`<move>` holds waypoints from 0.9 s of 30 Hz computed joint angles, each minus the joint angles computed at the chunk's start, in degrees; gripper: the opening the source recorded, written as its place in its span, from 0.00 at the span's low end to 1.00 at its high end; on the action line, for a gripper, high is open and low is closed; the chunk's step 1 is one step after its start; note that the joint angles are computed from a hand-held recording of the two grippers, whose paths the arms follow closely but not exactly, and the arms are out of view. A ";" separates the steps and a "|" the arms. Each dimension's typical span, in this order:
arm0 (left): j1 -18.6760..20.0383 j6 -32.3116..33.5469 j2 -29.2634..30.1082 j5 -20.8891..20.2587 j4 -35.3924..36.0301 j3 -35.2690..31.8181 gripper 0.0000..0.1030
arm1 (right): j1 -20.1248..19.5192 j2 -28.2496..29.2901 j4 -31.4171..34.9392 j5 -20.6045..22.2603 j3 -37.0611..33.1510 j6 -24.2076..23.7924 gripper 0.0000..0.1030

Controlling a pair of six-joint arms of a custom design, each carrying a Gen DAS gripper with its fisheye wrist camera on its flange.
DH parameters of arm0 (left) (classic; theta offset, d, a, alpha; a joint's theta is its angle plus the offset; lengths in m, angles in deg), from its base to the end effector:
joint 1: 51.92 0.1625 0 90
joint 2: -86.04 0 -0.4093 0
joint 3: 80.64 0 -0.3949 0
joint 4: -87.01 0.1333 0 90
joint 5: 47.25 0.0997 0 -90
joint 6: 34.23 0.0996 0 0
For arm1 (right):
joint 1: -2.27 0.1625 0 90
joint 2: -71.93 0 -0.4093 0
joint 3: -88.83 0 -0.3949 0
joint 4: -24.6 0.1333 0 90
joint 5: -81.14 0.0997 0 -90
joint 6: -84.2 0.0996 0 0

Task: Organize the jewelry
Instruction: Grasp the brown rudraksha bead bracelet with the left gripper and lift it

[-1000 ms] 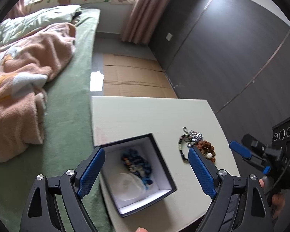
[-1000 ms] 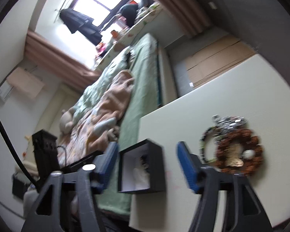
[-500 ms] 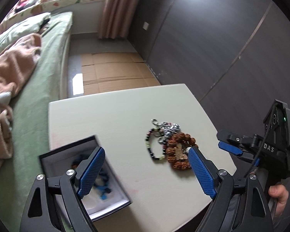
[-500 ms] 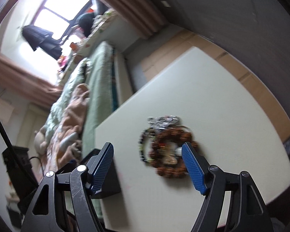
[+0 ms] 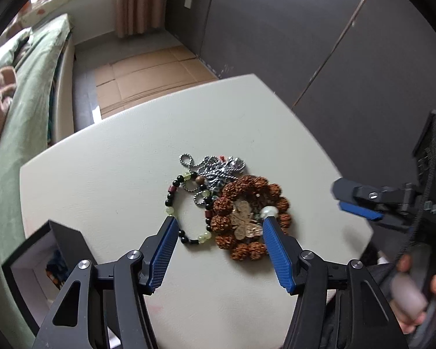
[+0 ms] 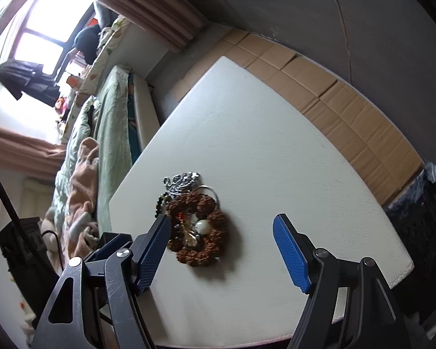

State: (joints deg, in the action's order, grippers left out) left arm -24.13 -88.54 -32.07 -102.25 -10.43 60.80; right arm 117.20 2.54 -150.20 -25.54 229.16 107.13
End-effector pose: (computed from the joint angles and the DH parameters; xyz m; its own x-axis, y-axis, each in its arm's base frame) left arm -0.1265 -0.2819 0.2614 -0.8328 0.1013 -0.5442 0.2990 0.9096 -0.2883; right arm 0.2605 -0.3120 0.1036 -0.9862 0.0286 0.1633 -0.0272 0.9439 -0.3292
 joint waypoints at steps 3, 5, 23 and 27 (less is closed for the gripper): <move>2.73 2.77 3.49 -0.50 -1.86 -0.44 0.55 | -0.30 -0.01 0.32 0.17 0.02 -0.27 0.71; 3.83 3.07 4.07 -0.37 -2.47 -0.25 0.54 | -0.10 0.37 0.68 -0.68 -0.35 -0.39 0.71; 0.51 3.37 0.34 -0.74 -3.00 2.62 0.20 | 0.95 2.26 2.16 -1.23 -1.56 -1.50 0.71; -2.57 3.01 -2.81 -0.46 -2.59 2.51 0.20 | 1.43 3.16 2.02 -2.18 -1.91 -1.15 0.71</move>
